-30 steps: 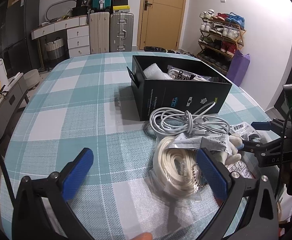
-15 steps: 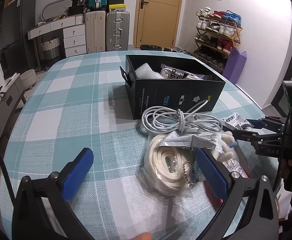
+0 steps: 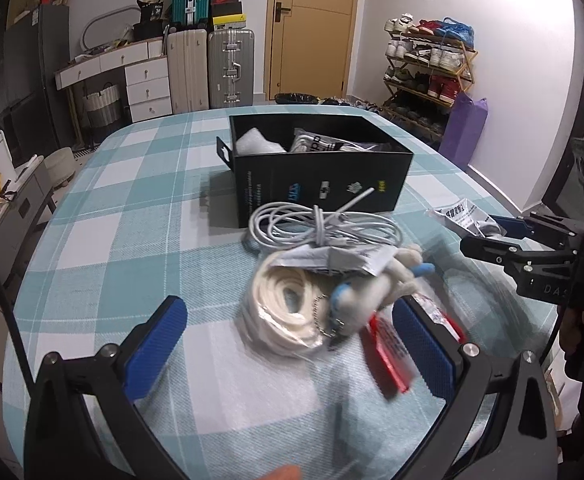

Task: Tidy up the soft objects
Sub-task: 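Grasp the white medicine sachet with the right gripper and lift it, then grasp the red-and-white packet with the left gripper while the right gripper holds the sachet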

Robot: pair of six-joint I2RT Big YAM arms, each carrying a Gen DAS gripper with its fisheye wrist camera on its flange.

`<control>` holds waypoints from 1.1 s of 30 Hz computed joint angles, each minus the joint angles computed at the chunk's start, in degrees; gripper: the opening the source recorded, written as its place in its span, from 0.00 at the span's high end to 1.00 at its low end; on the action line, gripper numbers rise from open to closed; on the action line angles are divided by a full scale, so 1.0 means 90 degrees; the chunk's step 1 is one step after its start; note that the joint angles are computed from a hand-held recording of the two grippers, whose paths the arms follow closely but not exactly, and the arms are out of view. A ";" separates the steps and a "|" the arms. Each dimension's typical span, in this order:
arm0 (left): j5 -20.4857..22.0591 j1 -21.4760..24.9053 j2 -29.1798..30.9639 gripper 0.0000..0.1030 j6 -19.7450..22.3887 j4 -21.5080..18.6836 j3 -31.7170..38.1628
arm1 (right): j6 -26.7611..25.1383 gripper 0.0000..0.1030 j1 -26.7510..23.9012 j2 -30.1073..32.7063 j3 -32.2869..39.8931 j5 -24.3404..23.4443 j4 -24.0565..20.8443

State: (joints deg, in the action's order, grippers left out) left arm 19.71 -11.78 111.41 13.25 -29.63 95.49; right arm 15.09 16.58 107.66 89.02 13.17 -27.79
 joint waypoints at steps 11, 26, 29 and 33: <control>0.0249 -0.0233 -0.0432 0.02 0.0357 0.0245 -0.0646 | 0.0068 0.50 0.0095 -0.0453 -0.0636 0.0109 0.0427; 0.0630 -0.0498 -0.0423 0.27 0.1261 -0.0360 -0.0656 | 0.0097 0.50 0.0117 -0.0631 -0.0913 0.0085 0.0659; 0.0667 -0.0560 -0.0374 0.27 0.1407 -0.0556 -0.0581 | 0.0118 0.50 0.0117 -0.0635 -0.0921 0.0099 0.0645; 0.0555 -0.0632 -0.0293 0.27 0.1372 -0.0611 -0.0494 | 0.0146 0.50 0.0104 -0.0635 -0.0943 0.0087 0.0655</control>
State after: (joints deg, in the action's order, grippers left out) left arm 24.71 -17.47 108.77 25.60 -35.13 91.04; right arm 16.40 17.51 101.95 80.53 13.96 -21.89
